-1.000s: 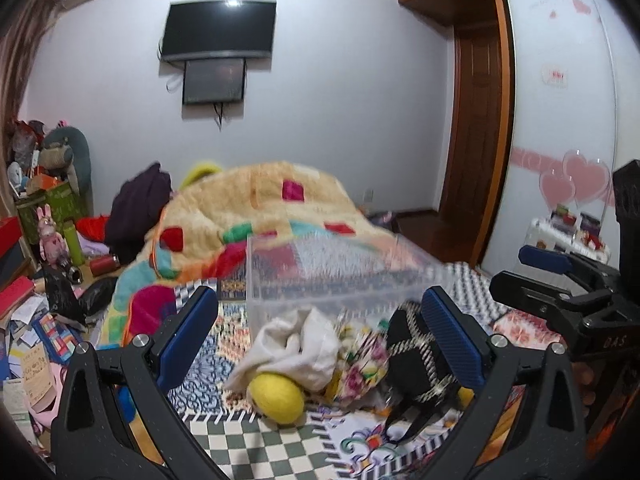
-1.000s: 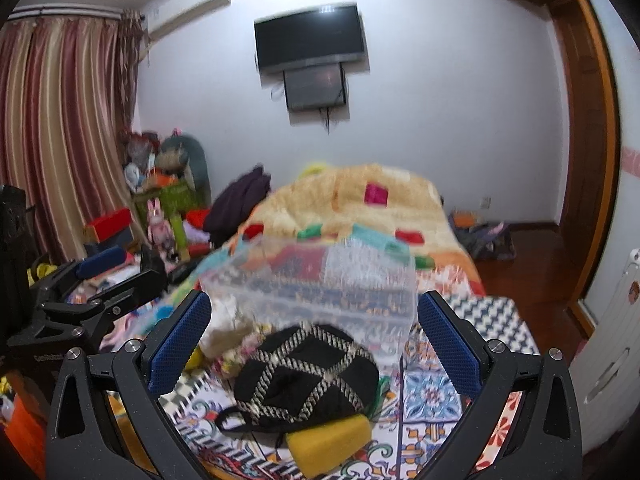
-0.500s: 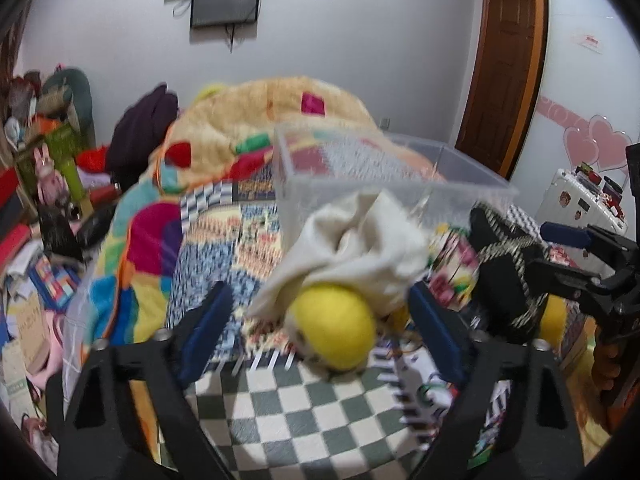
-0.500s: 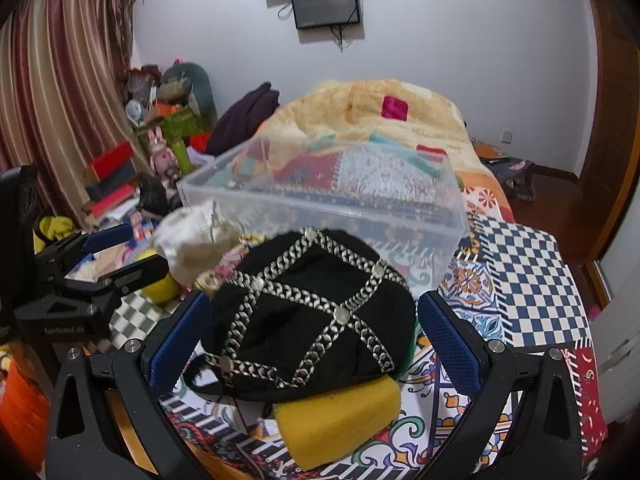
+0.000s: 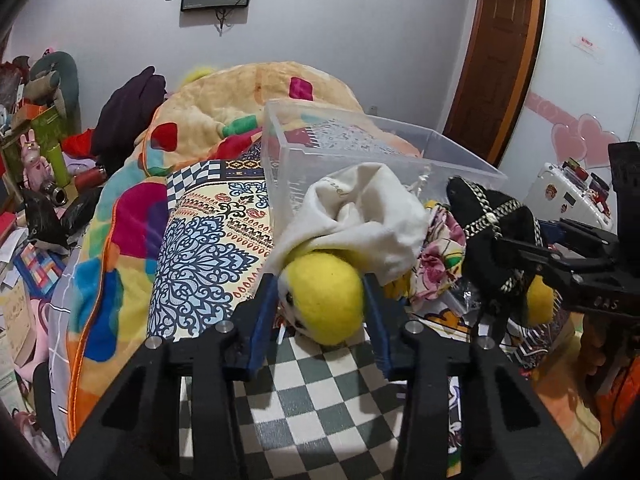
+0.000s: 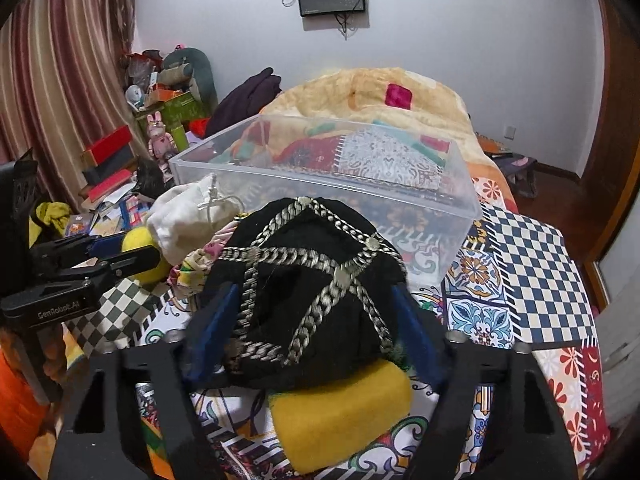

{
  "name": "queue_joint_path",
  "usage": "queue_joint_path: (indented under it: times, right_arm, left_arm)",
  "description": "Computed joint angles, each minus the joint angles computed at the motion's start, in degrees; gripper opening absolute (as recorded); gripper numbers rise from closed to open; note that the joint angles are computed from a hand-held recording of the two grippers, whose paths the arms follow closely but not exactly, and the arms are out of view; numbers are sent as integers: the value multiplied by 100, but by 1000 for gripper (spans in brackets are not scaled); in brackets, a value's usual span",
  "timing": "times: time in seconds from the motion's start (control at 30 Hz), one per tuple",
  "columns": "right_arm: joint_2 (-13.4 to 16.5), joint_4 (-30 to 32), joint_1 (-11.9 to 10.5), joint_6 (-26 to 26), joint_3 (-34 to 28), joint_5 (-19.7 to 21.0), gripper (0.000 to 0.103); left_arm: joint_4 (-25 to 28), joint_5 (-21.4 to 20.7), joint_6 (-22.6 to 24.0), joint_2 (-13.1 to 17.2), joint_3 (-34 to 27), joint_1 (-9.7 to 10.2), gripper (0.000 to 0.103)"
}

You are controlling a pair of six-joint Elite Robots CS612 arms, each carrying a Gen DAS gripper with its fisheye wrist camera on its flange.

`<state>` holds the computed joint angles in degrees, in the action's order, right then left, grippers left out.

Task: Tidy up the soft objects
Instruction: 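Grasp the yellow felt ball with the left tool while the right tool grasps the black chain hat, then carry the ball into the clear box and open the left tool while the right tool drops the hat in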

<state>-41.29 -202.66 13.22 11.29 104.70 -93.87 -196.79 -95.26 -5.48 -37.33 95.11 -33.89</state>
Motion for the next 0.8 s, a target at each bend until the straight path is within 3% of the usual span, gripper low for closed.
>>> queue_joint_path:
  times: [0.23,0.3,0.43,0.8]
  right_arm:
    - [12,-262,-43,30,32,125,33]
    - [0,-410,-52,79,74,106,21]
    - [-14,-757,-56,162,134,112,19]
    - [-150,-1283,4,82,164,-363,18]
  left_arm:
    - [-257,116,56,-102,176,-23,42]
    - [-405,127,40,-126,215,-14,41]
    - [-615,96,-35,-159,228,8,41]
    - [-898,108,33,-234,80,-16,41]
